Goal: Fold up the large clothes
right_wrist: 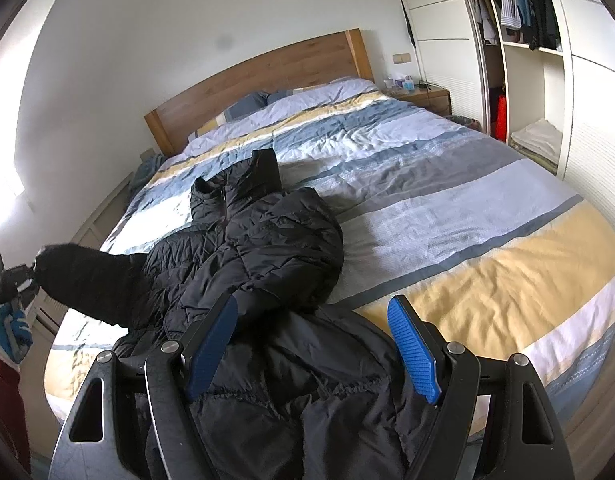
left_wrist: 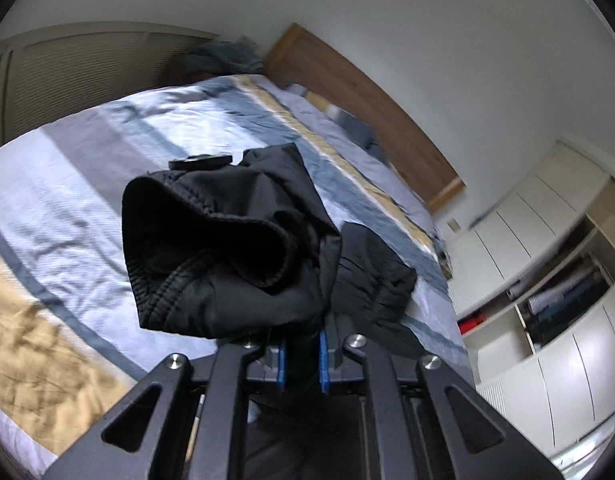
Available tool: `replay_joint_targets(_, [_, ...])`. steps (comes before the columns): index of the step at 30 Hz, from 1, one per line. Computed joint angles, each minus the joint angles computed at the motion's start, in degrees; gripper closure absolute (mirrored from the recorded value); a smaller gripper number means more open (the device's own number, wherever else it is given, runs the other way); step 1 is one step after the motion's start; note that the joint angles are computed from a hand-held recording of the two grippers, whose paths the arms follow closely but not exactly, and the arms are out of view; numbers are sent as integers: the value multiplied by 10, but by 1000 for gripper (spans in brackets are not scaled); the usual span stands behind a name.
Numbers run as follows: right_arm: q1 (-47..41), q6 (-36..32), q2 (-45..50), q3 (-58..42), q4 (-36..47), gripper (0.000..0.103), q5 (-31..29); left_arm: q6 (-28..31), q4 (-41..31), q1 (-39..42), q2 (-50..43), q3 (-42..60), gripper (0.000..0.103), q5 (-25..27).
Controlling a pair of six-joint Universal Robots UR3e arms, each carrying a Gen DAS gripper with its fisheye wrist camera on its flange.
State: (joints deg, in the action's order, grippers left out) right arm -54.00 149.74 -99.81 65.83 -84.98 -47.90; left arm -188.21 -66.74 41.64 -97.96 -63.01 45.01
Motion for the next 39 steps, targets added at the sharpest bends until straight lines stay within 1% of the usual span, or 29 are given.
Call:
replay_joint_targets(4, [-33, -28, -7, 2, 30, 26, 28, -29, 0, -61, 2, 28, 93, 18])
replay_joint_targets(8, [-63, -63, -19, 9, 51, 26, 45, -54, 3, -140, -12, 59, 93, 57])
replay_joint_targets(12, [-93, -99, -21, 12, 89, 26, 67, -81, 21, -235, -41, 81, 93, 121])
replay_joint_targets(15, [-115, -126, -21, 16, 116, 26, 78, -99, 39, -293, -61, 76, 93, 154])
replay_joint_targets(18, [-129, -143, -17, 20, 132, 26, 82, -111, 51, -344, -88, 80, 93, 189])
replay_joint_targets(21, [-143, -162, -18, 32, 144, 26, 87, -115, 51, -400, -125, 101, 93, 241])
replay_joint_targets(27, [-167, -189, -17, 59, 162, 26, 87, -128, 49, -475, -191, 115, 93, 315])
replay_joint_targets(32, [-189, -205, -14, 78, 166, 26, 81, -143, 49, -519, -242, 122, 93, 364])
replay_joint_targets(36, [-205, -209, -10, 87, 167, 26, 77, -152, 23, -537, -291, 173, 92, 393])
replay_joint_targets(39, [-213, -214, -7, 87, 169, 26, 76, -150, 4, -541, -312, 202, 91, 404])
